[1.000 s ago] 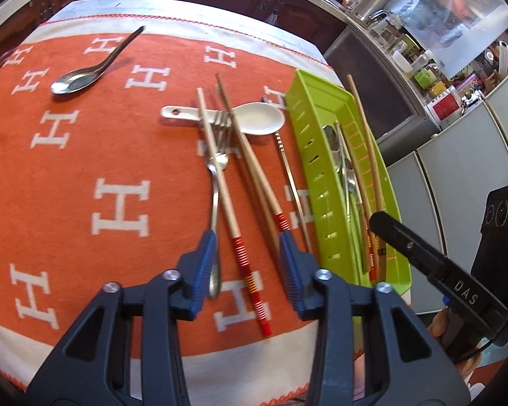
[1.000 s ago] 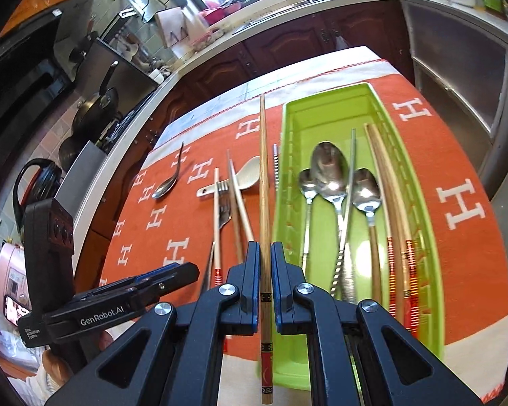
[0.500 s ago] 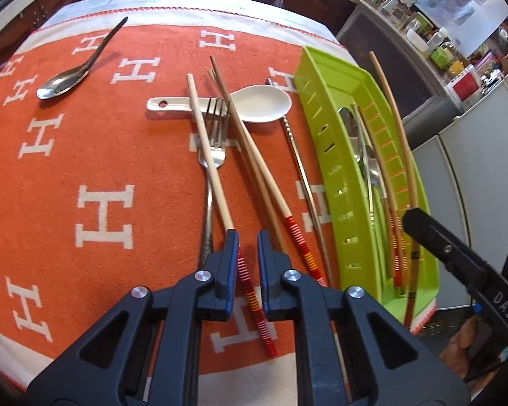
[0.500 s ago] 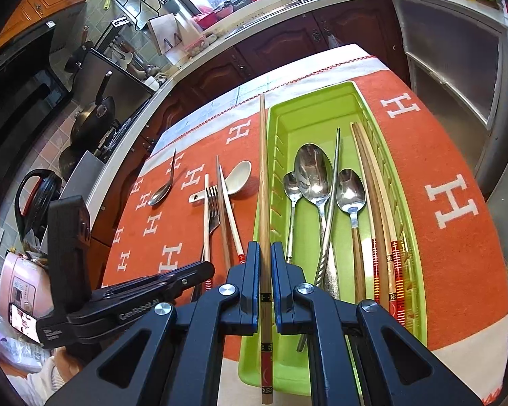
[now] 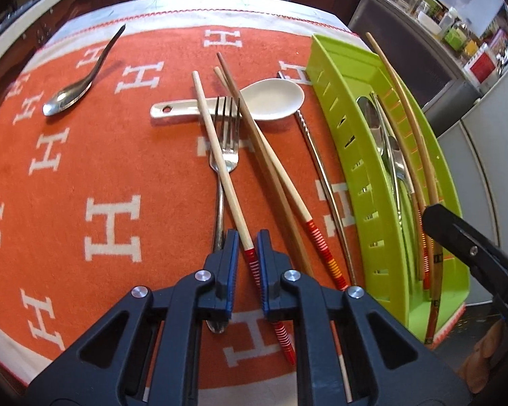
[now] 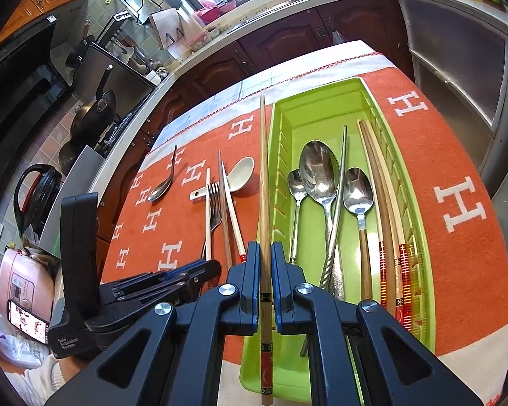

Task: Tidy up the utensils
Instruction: 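Carry both chopsticks into the green tray and open both tools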

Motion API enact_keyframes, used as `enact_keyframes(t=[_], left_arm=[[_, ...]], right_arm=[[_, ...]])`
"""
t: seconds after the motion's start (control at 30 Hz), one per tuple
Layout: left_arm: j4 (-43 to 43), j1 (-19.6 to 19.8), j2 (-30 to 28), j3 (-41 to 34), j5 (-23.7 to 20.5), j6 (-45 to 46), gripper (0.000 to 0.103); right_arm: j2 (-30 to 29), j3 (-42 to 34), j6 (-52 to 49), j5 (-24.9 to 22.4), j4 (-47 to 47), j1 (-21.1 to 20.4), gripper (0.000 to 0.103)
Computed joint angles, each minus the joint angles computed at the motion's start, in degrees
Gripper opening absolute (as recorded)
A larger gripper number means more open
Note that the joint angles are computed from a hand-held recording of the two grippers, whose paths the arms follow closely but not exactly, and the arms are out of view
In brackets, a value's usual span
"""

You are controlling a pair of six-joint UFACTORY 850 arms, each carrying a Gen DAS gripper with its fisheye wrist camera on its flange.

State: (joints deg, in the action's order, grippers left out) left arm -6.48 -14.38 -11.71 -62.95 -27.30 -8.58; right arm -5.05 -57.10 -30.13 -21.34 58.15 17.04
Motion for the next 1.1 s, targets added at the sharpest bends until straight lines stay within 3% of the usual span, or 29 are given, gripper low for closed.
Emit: enact_keyframes(t=[0.07, 0.17, 0.4, 0.63, 0.87, 1.1], left_arm=[[-0.91, -0.03, -0.14, -0.07, 0.37, 0.92, 0.005], [-9.47, 1.31, 0.67, 0.42, -0.05, 8.26, 0.003], [-18.67, 2.57, 6.21, 2.39, 1.05, 16.27, 0.003], [-27.69, 3.61, 10.30, 2.21, -1.47, 23.52, 0.003], [-34.06, 2.32, 8.43, -1.35, -5.74, 28.38, 0.003], [-34.45, -0.01, 2.63, -6.29, -7.80, 27.49, 0.003]], right_arm=[[-0.10, -0.03, -0.10, 0.08, 0.19, 0.08, 0.006], [-0.03, 0.09, -0.26, 0.21, 0.46, 0.10, 0.006], [1.03, 0.97, -0.78, 0.65, 1.35, -0.11, 0.006], [2.85, 2.06, -1.42, 0.99, 2.00, -0.18, 0.006], [4.50, 2.76, 4.88, 2.09, -3.94, -0.95, 0.006], [3.82, 2.16, 21.47, 3.08, -20.44, -1.86, 0.006]])
